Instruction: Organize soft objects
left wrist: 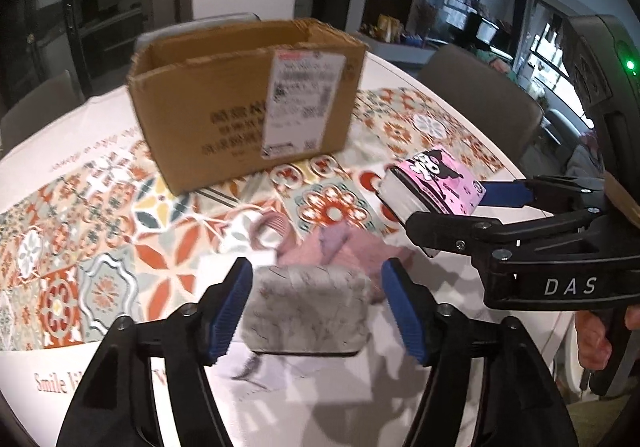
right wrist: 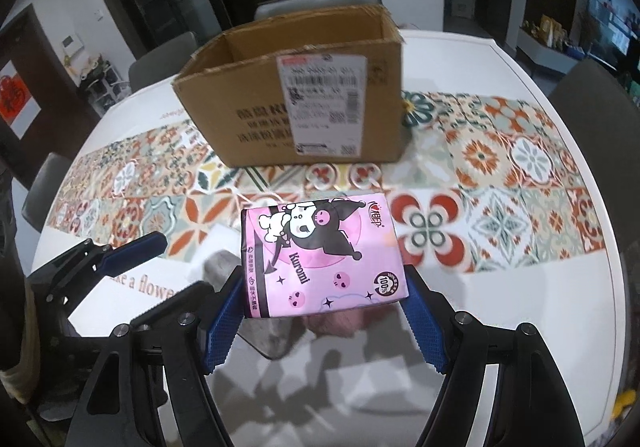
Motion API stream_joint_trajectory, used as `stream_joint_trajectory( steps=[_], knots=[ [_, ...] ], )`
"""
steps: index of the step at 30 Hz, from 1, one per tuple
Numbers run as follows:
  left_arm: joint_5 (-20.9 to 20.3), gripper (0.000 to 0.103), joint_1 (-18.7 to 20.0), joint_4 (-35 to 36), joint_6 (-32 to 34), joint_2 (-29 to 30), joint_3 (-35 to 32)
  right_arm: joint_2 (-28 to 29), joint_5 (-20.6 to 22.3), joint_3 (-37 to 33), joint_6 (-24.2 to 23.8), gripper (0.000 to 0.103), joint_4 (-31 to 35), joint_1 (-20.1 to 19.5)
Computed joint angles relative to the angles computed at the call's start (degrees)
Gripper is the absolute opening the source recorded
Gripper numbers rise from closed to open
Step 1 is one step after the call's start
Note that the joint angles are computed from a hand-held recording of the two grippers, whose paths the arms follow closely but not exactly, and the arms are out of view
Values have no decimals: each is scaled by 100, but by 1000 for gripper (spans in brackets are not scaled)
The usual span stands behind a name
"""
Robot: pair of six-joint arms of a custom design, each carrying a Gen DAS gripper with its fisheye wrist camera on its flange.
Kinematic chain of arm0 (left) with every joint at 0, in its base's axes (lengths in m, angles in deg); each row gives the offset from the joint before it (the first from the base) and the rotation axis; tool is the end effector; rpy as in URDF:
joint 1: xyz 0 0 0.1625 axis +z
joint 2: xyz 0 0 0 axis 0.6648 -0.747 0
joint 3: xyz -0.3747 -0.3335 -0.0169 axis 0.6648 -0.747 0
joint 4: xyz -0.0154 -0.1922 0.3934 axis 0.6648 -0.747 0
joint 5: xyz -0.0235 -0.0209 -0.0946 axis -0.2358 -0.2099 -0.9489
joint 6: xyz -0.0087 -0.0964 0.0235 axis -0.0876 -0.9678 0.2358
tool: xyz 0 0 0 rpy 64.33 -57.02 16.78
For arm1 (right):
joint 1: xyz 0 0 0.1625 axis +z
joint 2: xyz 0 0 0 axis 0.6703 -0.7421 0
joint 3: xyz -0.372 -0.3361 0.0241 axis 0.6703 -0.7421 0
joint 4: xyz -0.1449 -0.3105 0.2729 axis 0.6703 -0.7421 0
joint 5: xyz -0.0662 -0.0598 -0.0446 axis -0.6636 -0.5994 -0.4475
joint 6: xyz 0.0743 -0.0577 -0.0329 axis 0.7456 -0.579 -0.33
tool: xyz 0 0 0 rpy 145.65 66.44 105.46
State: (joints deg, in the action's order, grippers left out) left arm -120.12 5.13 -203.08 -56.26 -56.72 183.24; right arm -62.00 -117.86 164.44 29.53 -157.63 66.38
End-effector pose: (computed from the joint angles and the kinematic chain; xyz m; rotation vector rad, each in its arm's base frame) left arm -0.3115 -0.5719 0.1409 1.3852 2.4842 -0.2274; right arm 0.2229 -0.4855 0.2404 -0.2025 -2.3154 0.8705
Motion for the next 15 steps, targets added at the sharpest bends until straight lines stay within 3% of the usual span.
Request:
stream_joint_trajectory(
  steps=[3, 6, 15],
  knots=[
    [-23, 79, 2, 112, 1, 63, -6, -68, 22, 105, 127, 75, 64, -49],
    [-10, 83, 0, 205, -21, 149, -23, -113, 48, 200, 255, 75, 122, -106],
    [264, 84, 28, 201, -3, 447, -71, -183, 192, 324, 495, 75, 323, -332]
  ],
)
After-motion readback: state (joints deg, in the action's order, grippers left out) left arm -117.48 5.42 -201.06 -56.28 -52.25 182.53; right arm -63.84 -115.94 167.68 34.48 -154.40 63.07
